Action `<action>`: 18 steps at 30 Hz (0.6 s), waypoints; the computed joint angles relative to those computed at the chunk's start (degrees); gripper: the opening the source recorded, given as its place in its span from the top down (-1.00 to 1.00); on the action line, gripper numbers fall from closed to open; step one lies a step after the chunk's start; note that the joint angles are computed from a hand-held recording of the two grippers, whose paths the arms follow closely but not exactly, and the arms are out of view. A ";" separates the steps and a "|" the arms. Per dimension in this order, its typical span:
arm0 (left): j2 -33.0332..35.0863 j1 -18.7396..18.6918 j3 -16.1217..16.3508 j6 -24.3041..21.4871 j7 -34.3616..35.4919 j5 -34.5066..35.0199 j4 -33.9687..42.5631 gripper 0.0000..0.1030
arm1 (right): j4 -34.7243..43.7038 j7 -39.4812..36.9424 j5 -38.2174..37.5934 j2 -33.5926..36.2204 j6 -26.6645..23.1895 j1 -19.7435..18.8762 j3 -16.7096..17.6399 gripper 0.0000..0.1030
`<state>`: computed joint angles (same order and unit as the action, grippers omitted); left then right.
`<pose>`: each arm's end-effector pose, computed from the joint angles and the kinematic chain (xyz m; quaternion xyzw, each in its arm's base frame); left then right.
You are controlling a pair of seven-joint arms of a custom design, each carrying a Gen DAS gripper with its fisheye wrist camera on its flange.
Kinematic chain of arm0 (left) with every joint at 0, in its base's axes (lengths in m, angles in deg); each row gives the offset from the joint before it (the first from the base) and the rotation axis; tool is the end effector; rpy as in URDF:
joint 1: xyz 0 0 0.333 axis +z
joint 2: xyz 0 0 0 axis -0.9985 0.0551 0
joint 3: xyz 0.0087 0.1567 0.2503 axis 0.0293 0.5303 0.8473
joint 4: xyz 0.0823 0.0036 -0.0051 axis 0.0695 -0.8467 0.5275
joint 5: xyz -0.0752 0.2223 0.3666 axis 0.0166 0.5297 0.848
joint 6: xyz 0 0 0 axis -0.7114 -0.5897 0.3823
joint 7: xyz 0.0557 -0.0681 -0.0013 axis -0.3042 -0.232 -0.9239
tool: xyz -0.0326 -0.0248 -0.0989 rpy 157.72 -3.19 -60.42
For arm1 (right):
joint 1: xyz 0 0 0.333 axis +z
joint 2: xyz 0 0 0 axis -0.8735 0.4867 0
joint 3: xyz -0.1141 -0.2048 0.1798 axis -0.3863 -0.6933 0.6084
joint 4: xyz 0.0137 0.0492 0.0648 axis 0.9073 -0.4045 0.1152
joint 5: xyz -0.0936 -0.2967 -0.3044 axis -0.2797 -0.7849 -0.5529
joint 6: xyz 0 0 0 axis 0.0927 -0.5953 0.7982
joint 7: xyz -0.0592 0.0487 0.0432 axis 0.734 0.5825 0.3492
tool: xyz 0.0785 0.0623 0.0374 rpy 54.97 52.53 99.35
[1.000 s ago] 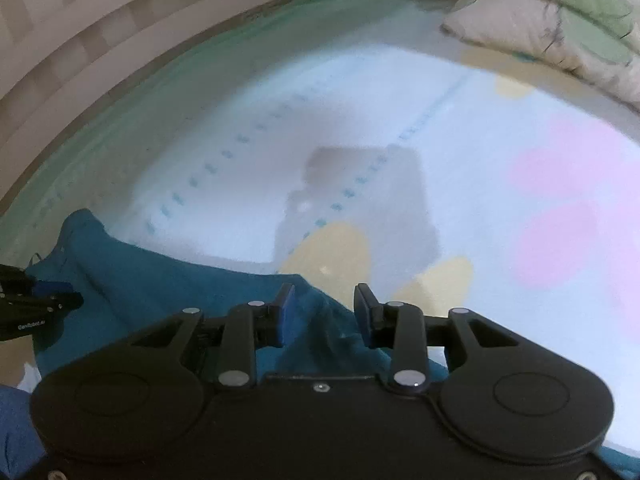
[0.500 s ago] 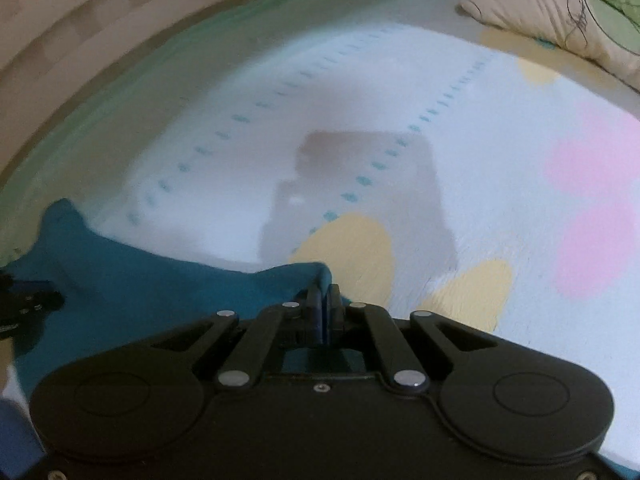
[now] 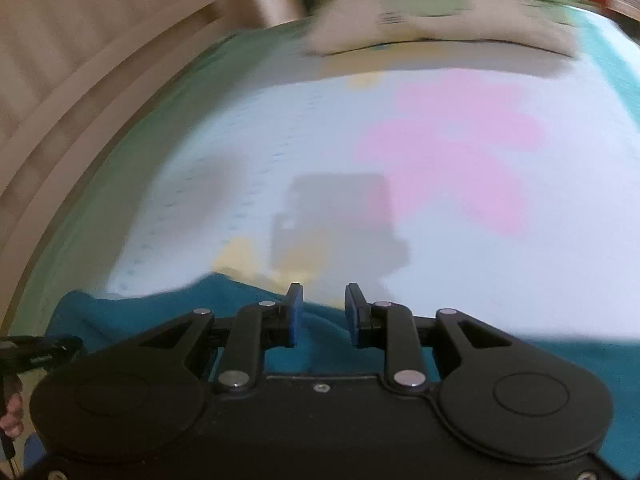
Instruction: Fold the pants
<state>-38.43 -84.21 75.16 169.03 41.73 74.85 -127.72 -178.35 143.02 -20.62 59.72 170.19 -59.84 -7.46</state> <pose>0.5796 -0.0615 0.4255 -0.7611 0.5926 -0.1179 0.2359 0.6680 0.0247 0.4591 -0.7137 0.5969 -0.0346 0.3649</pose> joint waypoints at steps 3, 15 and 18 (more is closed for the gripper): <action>1.56 -2.41 -1.60 1.73 2.17 -1.49 2.11 0.65 | -5.46 4.11 -2.88 -4.67 1.50 -2.16 -3.09 0.32; 15.10 -15.60 -2.96 4.12 7.71 -4.02 12.26 0.65 | -13.83 17.40 -18.07 -9.25 5.69 -10.43 -11.67 0.11; 18.34 -17.83 -1.85 2.47 6.68 -3.25 14.72 0.65 | -13.82 17.15 -18.35 -7.63 6.04 -12.13 -12.23 -0.01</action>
<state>-20.09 -102.04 73.31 171.49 48.41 71.60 -113.00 -192.17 160.17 -38.96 52.08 176.24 -71.96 -19.69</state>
